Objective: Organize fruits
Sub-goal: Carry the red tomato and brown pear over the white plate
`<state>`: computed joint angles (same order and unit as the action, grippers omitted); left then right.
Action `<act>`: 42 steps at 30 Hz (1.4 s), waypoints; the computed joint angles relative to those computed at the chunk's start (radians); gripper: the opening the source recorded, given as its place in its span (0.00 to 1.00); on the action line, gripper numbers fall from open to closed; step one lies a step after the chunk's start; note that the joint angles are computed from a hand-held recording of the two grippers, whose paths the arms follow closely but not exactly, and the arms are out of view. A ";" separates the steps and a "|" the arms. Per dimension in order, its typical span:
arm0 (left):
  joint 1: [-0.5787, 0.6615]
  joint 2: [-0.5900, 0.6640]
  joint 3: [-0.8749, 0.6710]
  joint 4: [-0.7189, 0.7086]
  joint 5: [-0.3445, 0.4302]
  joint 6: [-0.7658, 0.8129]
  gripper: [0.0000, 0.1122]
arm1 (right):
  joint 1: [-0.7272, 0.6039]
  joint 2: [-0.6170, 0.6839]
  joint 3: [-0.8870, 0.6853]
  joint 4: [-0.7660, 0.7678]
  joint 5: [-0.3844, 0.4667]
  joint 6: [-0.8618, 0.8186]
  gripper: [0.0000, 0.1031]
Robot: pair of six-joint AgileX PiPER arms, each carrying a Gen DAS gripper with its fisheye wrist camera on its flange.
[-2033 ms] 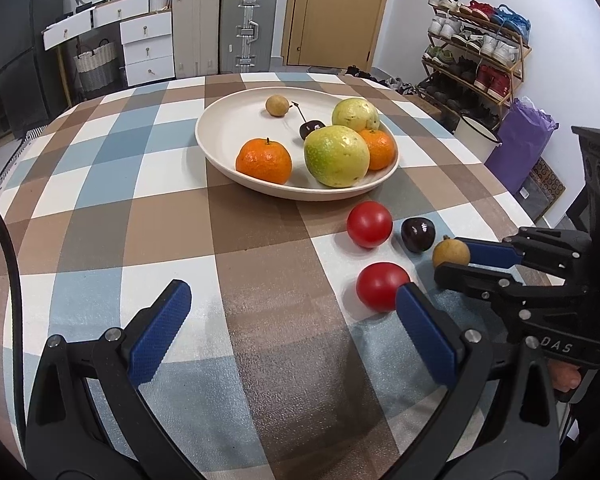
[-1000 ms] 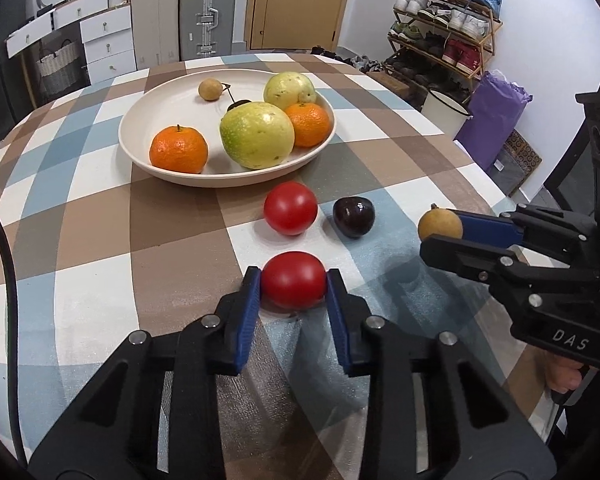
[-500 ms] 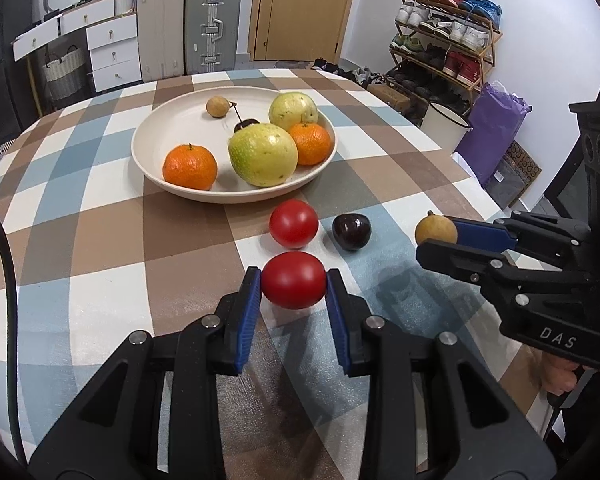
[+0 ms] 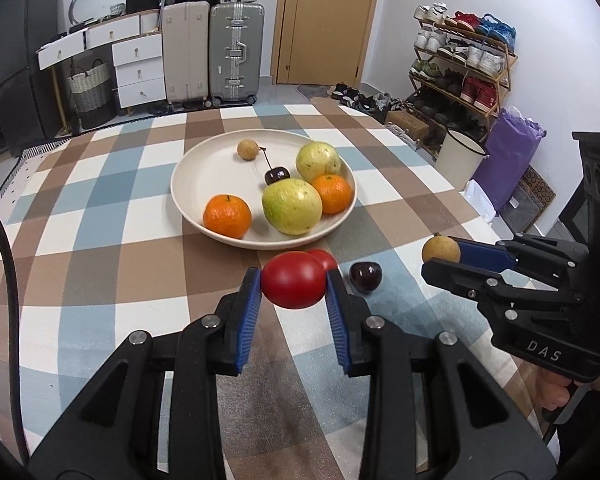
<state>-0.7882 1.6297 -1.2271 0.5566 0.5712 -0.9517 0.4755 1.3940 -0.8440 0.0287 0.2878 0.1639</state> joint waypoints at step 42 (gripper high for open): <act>0.196 0.172 -0.293 -0.070 0.019 0.162 0.26 | -0.082 0.311 -0.467 0.358 0.110 -0.369 0.28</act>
